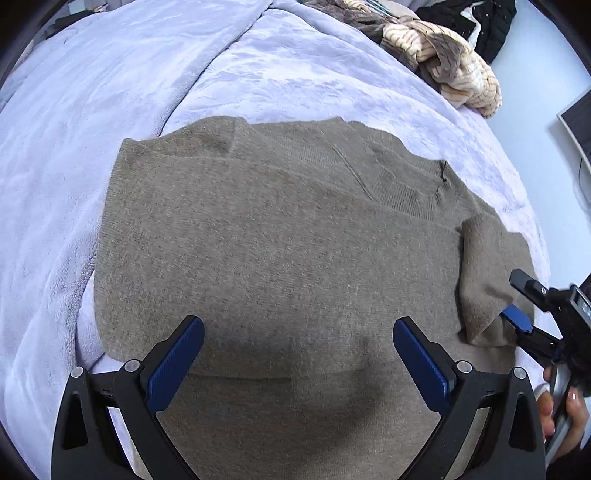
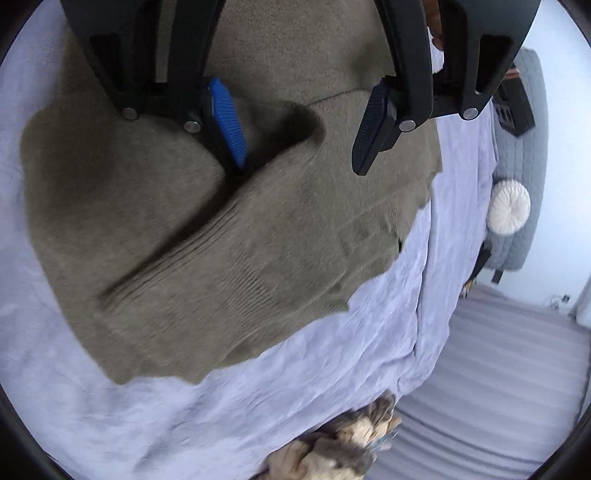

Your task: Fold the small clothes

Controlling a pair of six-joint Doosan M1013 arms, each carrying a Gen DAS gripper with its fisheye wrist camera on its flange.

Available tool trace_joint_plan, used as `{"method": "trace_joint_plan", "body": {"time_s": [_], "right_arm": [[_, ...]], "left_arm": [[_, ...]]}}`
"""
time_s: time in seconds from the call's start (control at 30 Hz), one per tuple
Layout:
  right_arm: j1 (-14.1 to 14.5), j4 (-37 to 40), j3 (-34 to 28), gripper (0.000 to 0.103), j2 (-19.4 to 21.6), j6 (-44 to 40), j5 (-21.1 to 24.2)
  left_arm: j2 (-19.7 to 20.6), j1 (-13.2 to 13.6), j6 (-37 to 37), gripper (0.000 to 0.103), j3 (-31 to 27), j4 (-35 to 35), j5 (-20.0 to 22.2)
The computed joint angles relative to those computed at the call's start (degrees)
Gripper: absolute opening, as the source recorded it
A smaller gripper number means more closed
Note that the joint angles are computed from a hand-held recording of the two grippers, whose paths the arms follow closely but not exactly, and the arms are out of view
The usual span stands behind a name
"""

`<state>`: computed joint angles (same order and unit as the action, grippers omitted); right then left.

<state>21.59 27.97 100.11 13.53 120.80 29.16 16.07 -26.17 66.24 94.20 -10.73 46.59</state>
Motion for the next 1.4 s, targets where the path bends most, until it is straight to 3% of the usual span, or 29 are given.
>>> {"method": "trace_joint_plan", "body": {"time_s": [0.03, 0.07, 0.1, 0.2, 0.33, 0.47, 0.63, 0.67, 0.7, 0.73, 0.77, 0.97, 1.0, 1.07, 1.13, 1.17, 1.23, 1.27, 1.3, 1.33, 1.37, 1.4], "right_arm": [[-0.5, 0.2, 0.1, 0.056, 0.1, 2.5, -0.8], [-1.0, 1.2, -0.1, 0.028, 0.4, 3.3, -1.1], [-1.0, -0.8, -1.2, 0.013, 0.8, 5.1, -0.3], [1.0, -5.1, -5.7, 0.008, 2.6, -0.8, 1.4], [5.2, -5.4, -12.2, 0.008, 6.2, -16.4, 6.5], [7.7, -4.3, -14.9, 0.008, 8.9, -22.4, 12.2], [9.0, -5.7, -15.7, 0.012, 10.3, -23.0, 17.9], [8.8, -4.9, -15.3, 0.024, 10.0, -23.2, 18.2], [8.5, -3.8, -14.3, 0.032, 9.3, -23.1, 17.9], [8.0, -2.7, -13.1, 0.05, 8.3, -22.9, 17.2], [7.6, -2.0, -11.8, 0.062, 7.3, -22.3, 16.3], [3.2, 3.5, -1.6, 0.063, 0.7, -13.2, 9.9], [2.0, 5.1, 1.1, 0.063, -1.0, -10.4, 7.4], [0.3, 7.0, 4.9, 0.063, -3.4, -6.5, 3.4], [-1.2, 10.0, 8.8, 0.063, -5.6, -2.8, -1.7], [-2.0, 12.9, 10.8, 0.063, -6.6, -1.9, -5.0], [-3.0, 19.4, 13.3, 0.063, -7.5, -3.0, -10.0], [-3.3, 22.8, 14.0, 0.063, -7.6, -4.6, -11.4], [-3.5, 25.5, 14.1, 0.059, -7.2, -6.0, -11.9], [-3.5, 25.1, 13.7, 0.026, -6.8, -5.6, -12.0], [-3.5, 22.3, 13.1, 0.007, -6.6, -4.2, -11.4], [-3.4, 19.5, 12.2, 0.007, -6.5, -4.5, -10.7]], "left_arm": [[0.0, 0.5, 1.3, 0.103, 0.2, -2.0, -0.9], [-0.2, 1.3, 3.7, 0.103, 0.8, -5.4, -2.2], [-0.1, 1.9, 6.0, 0.103, 1.0, -9.1, -3.2], [-0.1, 4.7, 16.1, 0.103, 2.4, -24.6, -4.7], [0.5, 7.8, 27.4, 0.103, 4.0, -42.3, -4.3], [1.2, 9.1, 30.3, 0.103, 4.6, -49.6, -3.2], [2.6, 8.9, 28.4, 0.103, 3.7, -48.6, -1.5], [2.7, 8.7, 27.9, 0.103, 3.4, -47.8, -1.5], [2.8, 8.5, 27.7, 0.103, 3.1, -47.2, -1.4], [2.9, 8.3, 27.2, 0.103, 2.8, -46.4, -1.3], [3.0, 8.1, 26.7, 0.103, 2.5, -45.7, -1.1], [3.8, 6.8, 22.4, 0.102, 0.5, -38.7, -0.6], [3.7, 6.6, 21.5, 0.096, 0.4, -37.5, -0.9], [3.7, 6.2, 19.4, 0.07, 0.0, -34.5, -0.9], [4.3, 6.2, 18.3, 0.024, -0.7, -32.3, 1.0], [4.5, 6.3, 18.1, 0.017, -0.9, -31.8, 1.8], [4.3, 6.3, 18.4, 0.015, -0.8, -30.5, 1.6], [4.0, 6.3, 18.7, 0.015, -0.6, -29.7, 1.2], [3.7, 6.3, 19.1, 0.009, -0.5, -29.2, 0.6], [3.4, 6.4, 19.7, 0.007, -0.4, -29.0, 0.1], [3.1, 6.6, 20.5, 0.007, -0.2, -29.2, -0.2], [3.0, 6.7, 20.8, 0.007, -0.1, -28.9, -0.3]]}}
